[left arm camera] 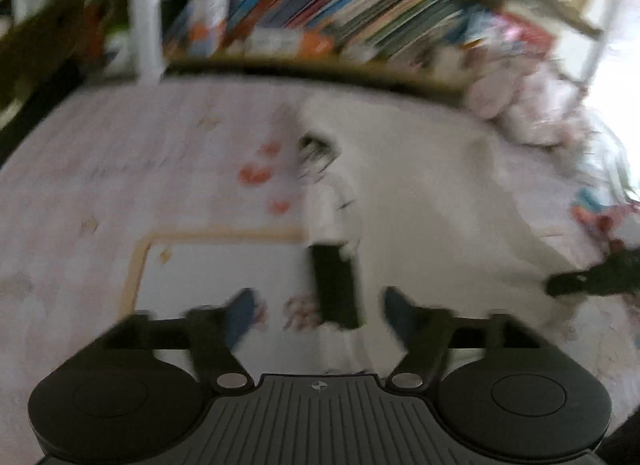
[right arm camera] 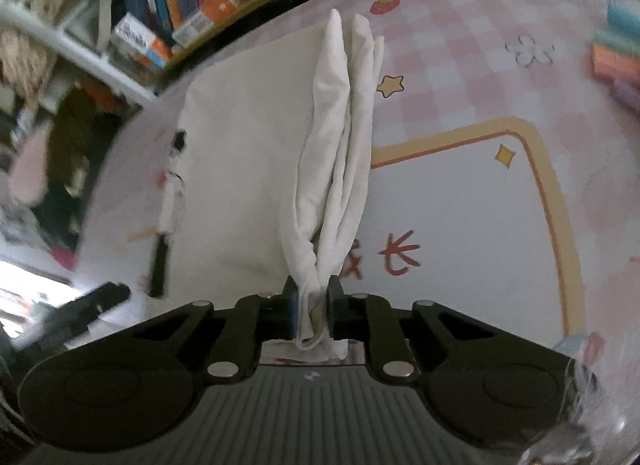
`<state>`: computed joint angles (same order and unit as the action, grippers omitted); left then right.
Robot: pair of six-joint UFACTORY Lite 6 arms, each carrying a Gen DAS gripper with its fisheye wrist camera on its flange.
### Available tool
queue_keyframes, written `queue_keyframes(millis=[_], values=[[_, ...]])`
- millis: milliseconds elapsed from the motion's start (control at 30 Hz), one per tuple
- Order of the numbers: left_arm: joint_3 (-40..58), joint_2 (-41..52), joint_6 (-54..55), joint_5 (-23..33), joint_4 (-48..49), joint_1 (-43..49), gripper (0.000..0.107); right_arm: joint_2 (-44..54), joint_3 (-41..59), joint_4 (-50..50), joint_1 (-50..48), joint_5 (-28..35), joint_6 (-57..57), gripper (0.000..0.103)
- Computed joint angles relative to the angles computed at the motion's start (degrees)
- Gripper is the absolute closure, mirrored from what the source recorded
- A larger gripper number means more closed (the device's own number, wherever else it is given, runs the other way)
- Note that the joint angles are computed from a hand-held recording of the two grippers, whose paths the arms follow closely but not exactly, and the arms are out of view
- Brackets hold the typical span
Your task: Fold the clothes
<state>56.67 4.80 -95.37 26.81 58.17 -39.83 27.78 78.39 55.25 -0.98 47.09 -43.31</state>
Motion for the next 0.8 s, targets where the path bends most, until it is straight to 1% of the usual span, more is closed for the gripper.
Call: queue_keyframes(millis=[33, 67, 100, 167, 200, 233, 267, 333, 400, 500, 533, 600, 700, 800], values=[[-0.57, -0.69, -0.25, -2.34, 1.28, -0.03, 0.024, 0.71, 1.07, 0.99, -0.71, 1.98, 0.76, 0.090], [-1.35, -1.54, 1.90, -6.93, 0.59, 1.19, 0.024, 1.30, 2.01, 1.88, -1.24, 3.78, 1.65, 0.090], [-0.98, -1.31, 5.89, -10.16, -2.27, 1.83, 0.024, 1.74, 2.85, 2.79, -1.59, 5.19, 2.47, 0.090], [0.51, 0.35, 9.56, -12.58, -3.49, 1.61, 0.023, 2.61, 4.49, 4.62, -2.24, 7.89, 4.18, 0.090], [1.91, 2.01, 9.46, -12.03, -1.32, 0.53, 0.022, 2.68, 5.00, 5.47, -2.33, 8.69, 4.77, 0.090], [3.30, 3.72, 8.78, -11.44, 1.46, -0.55, 0.018, 2.75, 5.49, 6.34, -2.41, 9.46, 5.37, 0.090], [4.80, 5.46, 8.83, -10.83, 3.55, -1.57, 0.016, 2.81, 5.97, 7.19, -2.49, 10.21, 5.98, 0.090], [8.00, 8.97, 10.18, -9.61, 6.65, -3.46, 0.015, 2.63, 6.60, 8.23, -2.15, 10.74, 7.00, 0.090], [10.52, 12.08, 17.53, -10.23, 6.64, -4.45, 0.015, 2.70, 7.12, 8.77, -1.83, 10.95, 7.90, 0.090], [14.93, 17.11, 25.59, -7.94, 5.81, -7.15, 0.015, 2.87, 7.72, 9.55, -1.40, 11.15, 9.17, 0.090], [16.18, 18.72, 26.06, -7.09, 7.34, -7.88, 0.015, 2.93, 7.91, 9.81, -1.27, 11.16, 9.53, 0.090], [19.26, 22.55, 23.61, -2.02, 11.69, -10.31, 0.015, 2.66, 7.98, 9.88, -1.13, 11.11, 9.60, 0.090], [23.78, 28.07, 24.24, 5.28, 13.10, -12.67, 0.015, 1.90, 7.46, 9.55, -1.19, 10.85, 9.48, 0.090], [26.35, 31.66, 24.23, 10.70, 15.18, -14.11, 0.015, 1.22, 6.49, 9.41, -1.79, 10.95, 9.60, 0.090]])
